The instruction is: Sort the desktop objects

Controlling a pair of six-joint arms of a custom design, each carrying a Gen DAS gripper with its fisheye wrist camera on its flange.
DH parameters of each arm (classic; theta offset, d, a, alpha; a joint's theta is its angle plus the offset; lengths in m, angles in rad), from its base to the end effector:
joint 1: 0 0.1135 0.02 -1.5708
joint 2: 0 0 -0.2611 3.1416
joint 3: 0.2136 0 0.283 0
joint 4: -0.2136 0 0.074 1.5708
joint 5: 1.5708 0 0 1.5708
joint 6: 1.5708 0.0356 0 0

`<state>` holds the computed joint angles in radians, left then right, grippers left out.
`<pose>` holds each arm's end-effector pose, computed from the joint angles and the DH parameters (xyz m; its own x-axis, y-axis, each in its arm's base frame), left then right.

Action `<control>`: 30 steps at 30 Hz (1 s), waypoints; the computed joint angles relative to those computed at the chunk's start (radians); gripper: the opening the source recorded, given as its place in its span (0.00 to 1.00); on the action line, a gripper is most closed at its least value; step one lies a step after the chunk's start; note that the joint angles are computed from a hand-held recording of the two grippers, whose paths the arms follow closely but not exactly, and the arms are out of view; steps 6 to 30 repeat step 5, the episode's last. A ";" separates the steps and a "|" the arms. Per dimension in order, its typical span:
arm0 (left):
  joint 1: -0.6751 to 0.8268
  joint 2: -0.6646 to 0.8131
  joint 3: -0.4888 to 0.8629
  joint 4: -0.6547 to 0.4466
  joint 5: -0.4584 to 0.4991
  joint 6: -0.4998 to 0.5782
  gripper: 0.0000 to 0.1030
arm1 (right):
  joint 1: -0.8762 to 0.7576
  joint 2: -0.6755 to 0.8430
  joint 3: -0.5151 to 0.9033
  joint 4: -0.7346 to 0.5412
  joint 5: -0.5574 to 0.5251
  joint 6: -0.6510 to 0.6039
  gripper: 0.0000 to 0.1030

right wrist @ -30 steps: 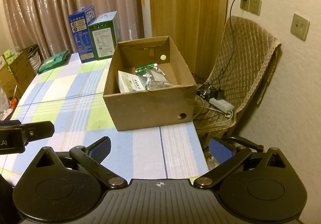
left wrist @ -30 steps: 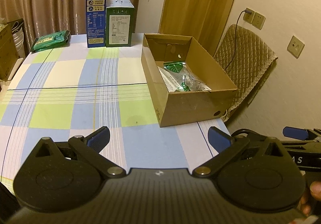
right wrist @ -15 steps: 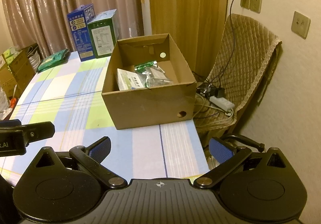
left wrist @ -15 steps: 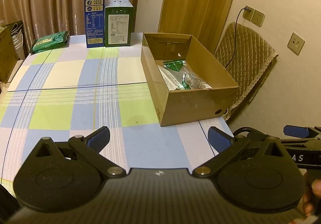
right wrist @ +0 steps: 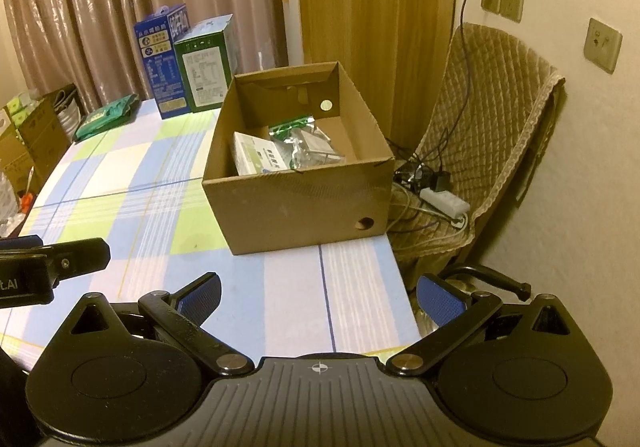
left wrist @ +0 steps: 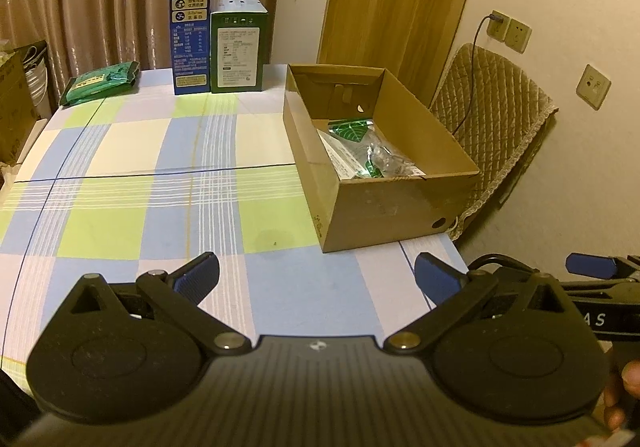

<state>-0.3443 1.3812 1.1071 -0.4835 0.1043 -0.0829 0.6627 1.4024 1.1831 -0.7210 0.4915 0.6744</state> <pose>0.3120 -0.1158 0.2776 -0.6783 0.1558 -0.7181 0.3520 0.9267 -0.1315 0.2637 0.1845 0.2842 -0.6991 0.1527 -0.6985 0.1453 0.9869 0.0704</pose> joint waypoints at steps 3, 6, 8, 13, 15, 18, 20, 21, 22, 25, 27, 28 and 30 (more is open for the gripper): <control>0.000 -0.008 -0.011 0.017 0.001 0.001 0.99 | -0.001 0.004 0.000 0.000 0.000 0.001 0.98; -0.002 -0.005 -0.009 0.019 0.000 0.004 0.99 | -0.003 0.007 0.001 0.000 -0.001 0.002 0.98; -0.002 -0.005 -0.009 0.019 0.000 0.004 0.99 | -0.003 0.007 0.001 0.000 -0.001 0.002 0.98; -0.002 -0.005 -0.009 0.019 0.000 0.004 0.99 | -0.003 0.007 0.001 0.000 -0.001 0.002 0.98; -0.002 -0.005 -0.009 0.019 0.000 0.004 0.99 | -0.003 0.007 0.001 0.000 -0.001 0.002 0.98; -0.002 -0.005 -0.009 0.019 0.000 0.004 0.99 | -0.003 0.007 0.001 0.000 -0.001 0.002 0.98; -0.002 -0.005 -0.009 0.019 0.000 0.004 0.99 | -0.003 0.007 0.001 0.000 -0.001 0.002 0.98; -0.002 -0.005 -0.009 0.019 0.000 0.004 0.99 | -0.003 0.007 0.001 0.000 -0.001 0.002 0.98; -0.002 -0.005 -0.009 0.019 0.000 0.004 0.99 | -0.003 0.007 0.001 0.000 -0.001 0.002 0.98; -0.002 -0.005 -0.009 0.019 0.000 0.004 0.99 | -0.003 0.007 0.001 0.000 -0.001 0.002 0.98; -0.002 -0.005 -0.009 0.019 0.000 0.004 0.99 | -0.003 0.007 0.001 0.000 -0.001 0.002 0.98; -0.002 -0.005 -0.009 0.019 0.000 0.004 0.99 | -0.003 0.007 0.001 0.000 -0.001 0.002 0.98; -0.002 -0.005 -0.009 0.019 0.000 0.004 0.99 | -0.003 0.007 0.001 0.000 -0.001 0.002 0.98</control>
